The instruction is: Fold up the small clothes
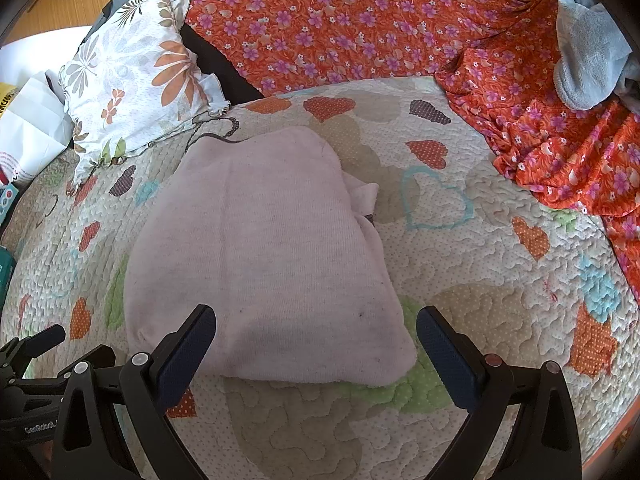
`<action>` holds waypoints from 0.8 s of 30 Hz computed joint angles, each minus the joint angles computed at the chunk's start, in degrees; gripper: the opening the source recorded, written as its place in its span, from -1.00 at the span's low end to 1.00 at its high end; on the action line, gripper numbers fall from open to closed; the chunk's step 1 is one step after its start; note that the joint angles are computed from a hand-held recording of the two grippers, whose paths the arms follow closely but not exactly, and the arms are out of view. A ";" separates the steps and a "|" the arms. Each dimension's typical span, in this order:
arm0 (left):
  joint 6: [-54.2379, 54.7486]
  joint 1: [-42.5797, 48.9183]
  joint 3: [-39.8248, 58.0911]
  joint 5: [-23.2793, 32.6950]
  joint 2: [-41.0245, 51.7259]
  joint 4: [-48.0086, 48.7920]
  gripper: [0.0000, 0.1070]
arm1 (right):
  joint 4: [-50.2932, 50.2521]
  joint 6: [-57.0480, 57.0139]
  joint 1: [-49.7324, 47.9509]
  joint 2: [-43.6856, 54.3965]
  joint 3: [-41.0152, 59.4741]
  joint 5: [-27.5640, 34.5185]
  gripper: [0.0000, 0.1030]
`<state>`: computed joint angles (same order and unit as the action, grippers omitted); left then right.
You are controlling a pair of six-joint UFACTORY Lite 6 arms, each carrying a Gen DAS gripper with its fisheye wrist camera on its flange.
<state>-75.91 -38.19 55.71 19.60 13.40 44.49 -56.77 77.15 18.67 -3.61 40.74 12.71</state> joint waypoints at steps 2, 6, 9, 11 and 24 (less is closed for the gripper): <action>-0.01 0.02 -0.01 0.03 0.01 0.01 0.93 | -0.17 0.18 0.09 -0.03 -0.03 0.13 0.99; 0.02 0.09 -0.13 -0.17 0.00 0.01 0.93 | -0.01 -0.05 0.01 -0.17 -0.19 0.06 0.99; 0.06 0.10 -0.06 -0.14 0.09 -0.14 0.93 | -0.42 0.46 0.21 -0.18 -0.17 0.25 0.99; 0.53 0.17 0.09 -0.17 0.17 -0.69 0.93 | -1.04 1.16 0.38 -0.25 -0.24 0.37 0.99; 1.80 0.64 -0.12 -1.52 0.24 -2.15 0.93 | -4.10 2.61 1.67 0.22 0.24 1.11 0.99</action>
